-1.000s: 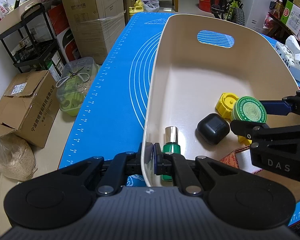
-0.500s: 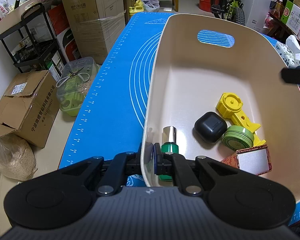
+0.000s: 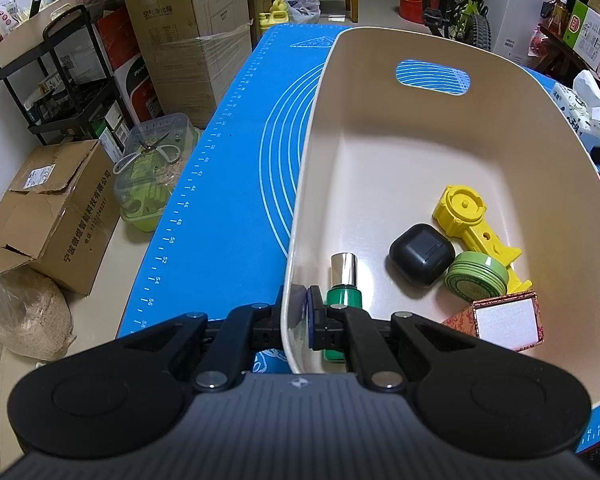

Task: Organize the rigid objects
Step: 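Grasp the red action figure with the right tool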

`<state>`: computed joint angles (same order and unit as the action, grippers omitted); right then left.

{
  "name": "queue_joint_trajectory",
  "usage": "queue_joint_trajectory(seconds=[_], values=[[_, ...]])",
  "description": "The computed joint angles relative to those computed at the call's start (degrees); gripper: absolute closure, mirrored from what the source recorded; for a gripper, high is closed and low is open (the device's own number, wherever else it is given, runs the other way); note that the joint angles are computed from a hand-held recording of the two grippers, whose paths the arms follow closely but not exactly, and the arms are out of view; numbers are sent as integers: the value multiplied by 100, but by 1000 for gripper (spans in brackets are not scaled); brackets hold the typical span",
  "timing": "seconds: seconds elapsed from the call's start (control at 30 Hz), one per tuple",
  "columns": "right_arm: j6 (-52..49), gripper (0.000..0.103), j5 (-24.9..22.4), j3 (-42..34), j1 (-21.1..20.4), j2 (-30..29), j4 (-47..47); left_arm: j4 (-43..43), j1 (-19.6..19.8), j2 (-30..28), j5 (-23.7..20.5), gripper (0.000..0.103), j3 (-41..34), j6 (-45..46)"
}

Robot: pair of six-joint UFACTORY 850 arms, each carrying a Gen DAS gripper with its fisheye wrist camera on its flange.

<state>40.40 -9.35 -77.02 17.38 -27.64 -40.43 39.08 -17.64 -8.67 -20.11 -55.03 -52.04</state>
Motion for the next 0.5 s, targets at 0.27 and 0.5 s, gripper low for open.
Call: queue_joint_trajectory(seconds=[0.27,0.5], values=[[-363,32,-185,-342,-43,-358,-244,-24,10,5,13,93,5,22],[-1326,32,-122,-508,-164,-557,419,19,5,6,13,93,12,0]])
